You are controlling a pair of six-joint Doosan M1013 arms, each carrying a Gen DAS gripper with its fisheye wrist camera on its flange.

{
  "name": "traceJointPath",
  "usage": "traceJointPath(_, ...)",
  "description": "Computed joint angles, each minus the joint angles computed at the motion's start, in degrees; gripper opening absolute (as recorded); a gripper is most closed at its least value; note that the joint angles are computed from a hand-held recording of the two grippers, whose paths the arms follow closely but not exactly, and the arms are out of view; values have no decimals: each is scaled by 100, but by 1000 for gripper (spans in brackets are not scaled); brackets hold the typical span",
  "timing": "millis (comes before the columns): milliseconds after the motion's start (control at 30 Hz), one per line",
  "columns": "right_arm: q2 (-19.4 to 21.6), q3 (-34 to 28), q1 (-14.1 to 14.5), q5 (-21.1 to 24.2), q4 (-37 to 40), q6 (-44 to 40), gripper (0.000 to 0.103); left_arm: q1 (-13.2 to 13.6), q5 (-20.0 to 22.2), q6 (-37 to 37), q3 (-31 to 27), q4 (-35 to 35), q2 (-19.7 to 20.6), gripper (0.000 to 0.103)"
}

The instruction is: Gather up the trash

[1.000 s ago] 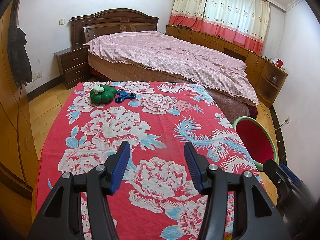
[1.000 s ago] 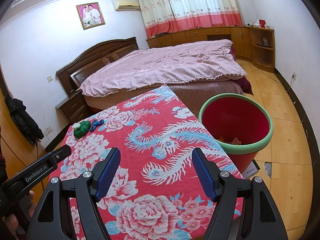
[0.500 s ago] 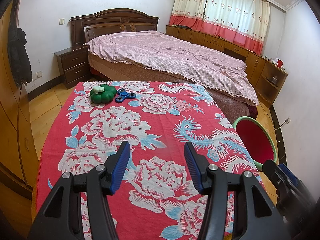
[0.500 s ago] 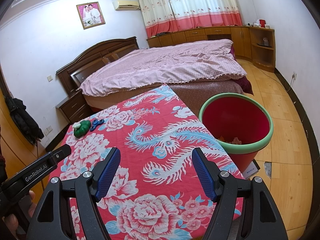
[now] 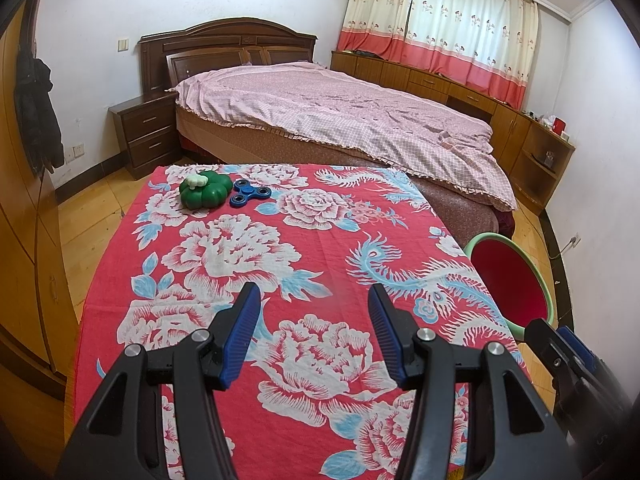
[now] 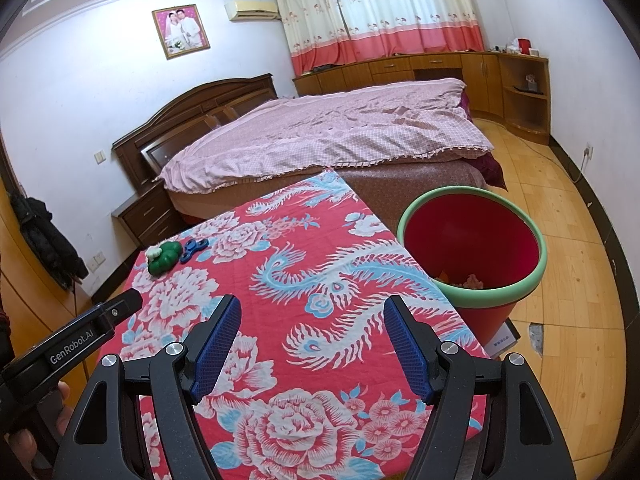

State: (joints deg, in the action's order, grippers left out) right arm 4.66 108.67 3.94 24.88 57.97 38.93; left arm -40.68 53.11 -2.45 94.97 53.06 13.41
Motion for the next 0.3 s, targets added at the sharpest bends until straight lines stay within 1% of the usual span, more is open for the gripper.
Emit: traceJointPath(300, 0, 12, 4, -8, 16, -9, 75, -3, -7, 28, 5, -31, -4, 56)
